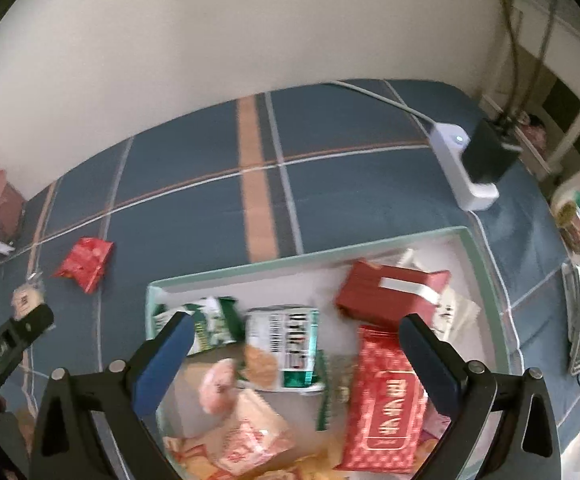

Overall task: Organize snacks
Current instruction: 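Withdraw both grippers from the tray toward the bun and red candy bag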

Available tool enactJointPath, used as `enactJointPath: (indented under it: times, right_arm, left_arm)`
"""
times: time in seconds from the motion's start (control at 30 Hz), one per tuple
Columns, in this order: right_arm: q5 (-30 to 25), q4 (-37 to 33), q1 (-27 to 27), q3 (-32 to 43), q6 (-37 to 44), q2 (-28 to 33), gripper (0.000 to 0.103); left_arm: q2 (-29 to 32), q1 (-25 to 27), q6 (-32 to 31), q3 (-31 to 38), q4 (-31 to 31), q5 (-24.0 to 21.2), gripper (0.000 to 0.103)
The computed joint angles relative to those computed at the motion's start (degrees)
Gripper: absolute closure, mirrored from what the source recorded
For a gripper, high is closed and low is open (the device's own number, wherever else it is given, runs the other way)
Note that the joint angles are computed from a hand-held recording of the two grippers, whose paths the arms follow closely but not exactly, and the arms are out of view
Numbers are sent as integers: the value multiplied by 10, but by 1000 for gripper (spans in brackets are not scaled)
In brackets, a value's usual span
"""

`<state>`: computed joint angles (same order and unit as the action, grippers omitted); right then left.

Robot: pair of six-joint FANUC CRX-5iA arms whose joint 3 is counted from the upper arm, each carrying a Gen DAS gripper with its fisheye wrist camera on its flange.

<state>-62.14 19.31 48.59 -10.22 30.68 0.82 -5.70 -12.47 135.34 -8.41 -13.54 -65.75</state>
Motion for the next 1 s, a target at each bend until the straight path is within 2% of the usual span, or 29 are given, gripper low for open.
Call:
enactJointPath:
  times: [0.27,0.37,0.67,1.0]
  right_arm:
    - [9,-9,30,29,28,31,0]
    - [15,-20,41,40,41,43,0]
    - [81,-66,70,67,92,74,0]
    - [100,-82,85,96,93,113,0]
  left_arm:
    - [-26,44,-39,-26,16,11,0]
    - [-39,70,-61,-44,32,20,0]
    - [-80,154,-101,-95,63,36,0]
    - [-122,243,-166,-155,127,71,0]
